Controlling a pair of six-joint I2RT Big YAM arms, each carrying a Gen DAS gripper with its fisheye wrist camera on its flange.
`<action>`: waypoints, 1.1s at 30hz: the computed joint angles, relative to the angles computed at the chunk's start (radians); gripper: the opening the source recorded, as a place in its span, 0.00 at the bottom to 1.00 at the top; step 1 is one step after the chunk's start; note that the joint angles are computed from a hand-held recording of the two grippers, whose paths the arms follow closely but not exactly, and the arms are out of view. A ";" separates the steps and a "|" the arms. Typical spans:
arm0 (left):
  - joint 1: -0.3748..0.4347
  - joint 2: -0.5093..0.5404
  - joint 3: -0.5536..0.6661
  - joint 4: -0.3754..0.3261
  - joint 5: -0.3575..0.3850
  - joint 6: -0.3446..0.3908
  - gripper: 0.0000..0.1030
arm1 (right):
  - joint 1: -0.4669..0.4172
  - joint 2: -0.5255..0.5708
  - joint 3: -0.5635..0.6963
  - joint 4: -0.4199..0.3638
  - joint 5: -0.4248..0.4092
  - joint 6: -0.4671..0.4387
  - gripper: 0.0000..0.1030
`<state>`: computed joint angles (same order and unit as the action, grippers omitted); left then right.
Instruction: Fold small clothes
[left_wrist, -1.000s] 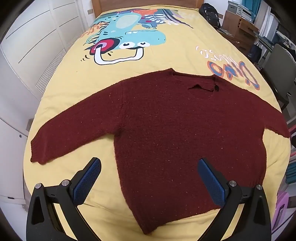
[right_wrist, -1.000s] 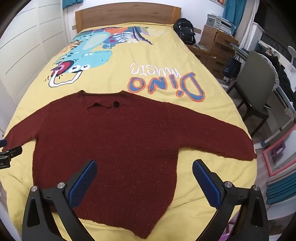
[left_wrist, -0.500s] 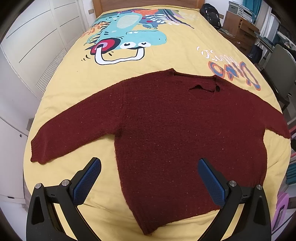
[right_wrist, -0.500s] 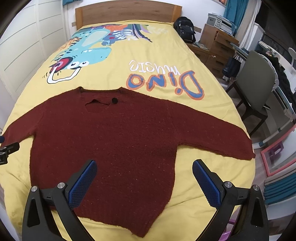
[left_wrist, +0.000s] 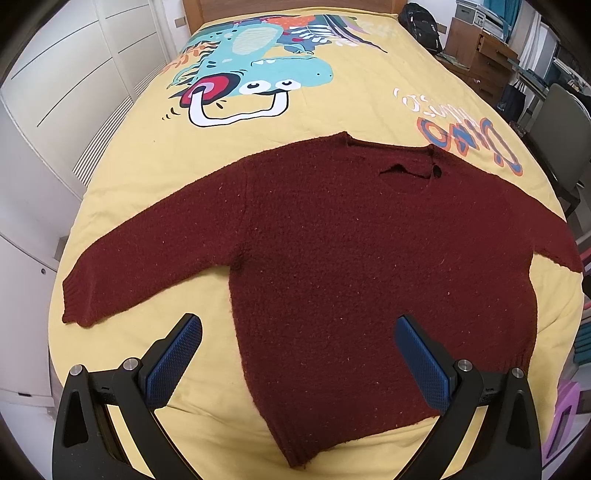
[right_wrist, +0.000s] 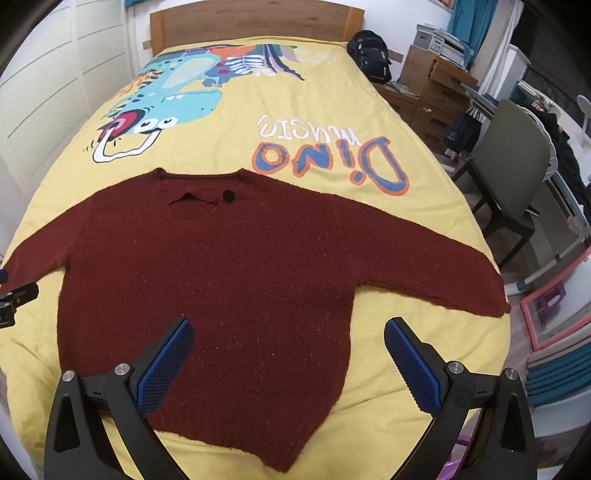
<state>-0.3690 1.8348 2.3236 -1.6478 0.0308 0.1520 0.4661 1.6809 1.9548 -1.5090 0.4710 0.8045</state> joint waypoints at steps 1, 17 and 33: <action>0.000 0.001 -0.001 -0.001 0.000 -0.001 0.99 | 0.000 -0.001 -0.002 0.001 -0.002 0.000 1.00; -0.011 -0.010 -0.037 0.007 -0.017 0.018 0.99 | 0.003 -0.008 -0.016 -0.008 -0.003 0.013 1.00; -0.005 -0.014 -0.050 0.009 -0.025 0.025 0.99 | 0.007 0.005 0.003 -0.017 -0.002 -0.007 1.00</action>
<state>-0.3737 1.8209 2.2739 -1.6383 0.0062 0.1771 0.4736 1.6864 1.9577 -1.5259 0.4691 0.7977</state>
